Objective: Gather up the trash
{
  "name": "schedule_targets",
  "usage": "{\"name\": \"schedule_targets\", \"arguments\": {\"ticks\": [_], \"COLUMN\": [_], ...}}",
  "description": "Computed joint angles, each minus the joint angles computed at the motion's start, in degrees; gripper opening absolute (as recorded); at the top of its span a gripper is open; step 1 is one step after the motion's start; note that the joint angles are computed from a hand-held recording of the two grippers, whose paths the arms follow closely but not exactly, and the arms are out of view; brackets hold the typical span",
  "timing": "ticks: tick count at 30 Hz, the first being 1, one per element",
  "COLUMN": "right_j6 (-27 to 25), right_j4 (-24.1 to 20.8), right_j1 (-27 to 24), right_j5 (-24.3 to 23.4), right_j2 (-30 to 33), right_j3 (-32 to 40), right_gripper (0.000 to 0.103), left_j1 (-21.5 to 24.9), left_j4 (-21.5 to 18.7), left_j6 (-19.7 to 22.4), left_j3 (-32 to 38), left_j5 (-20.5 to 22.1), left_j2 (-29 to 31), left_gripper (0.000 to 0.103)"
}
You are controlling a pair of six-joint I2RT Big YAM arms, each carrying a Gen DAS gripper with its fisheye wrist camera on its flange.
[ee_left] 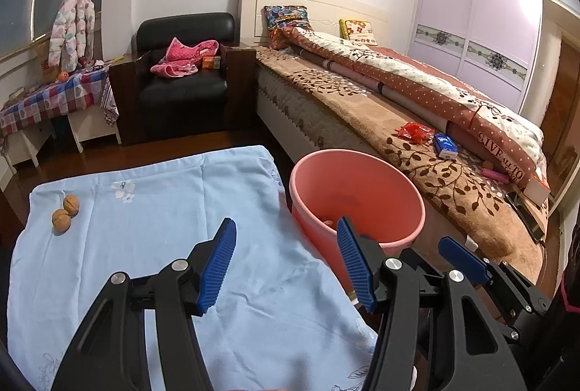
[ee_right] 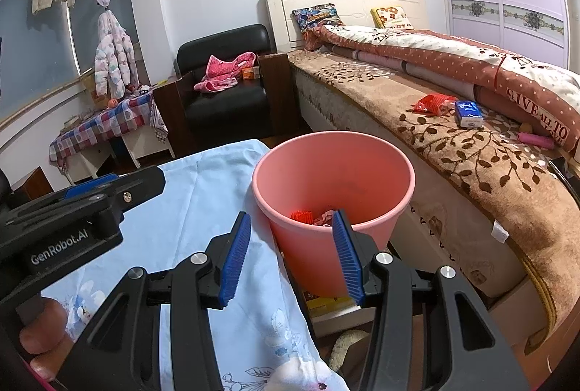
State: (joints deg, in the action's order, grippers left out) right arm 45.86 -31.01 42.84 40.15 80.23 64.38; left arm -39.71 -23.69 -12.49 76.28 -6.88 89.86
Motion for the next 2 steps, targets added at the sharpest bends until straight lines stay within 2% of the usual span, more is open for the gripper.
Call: {"name": "schedule_targets", "arguments": {"ticks": [2], "right_j6": [-0.08], "right_j4": [-0.07], "right_j1": [-0.04], "right_j5": [-0.15], "right_j2": [0.31], "right_j3": [0.25], "right_gripper": [0.048], "left_j1": [0.23], "left_j4": [-0.19], "left_j6": [-0.30], "left_j3": [0.16], "left_j5": [0.00], "left_j2": [0.18], "left_gripper": [0.057]}}
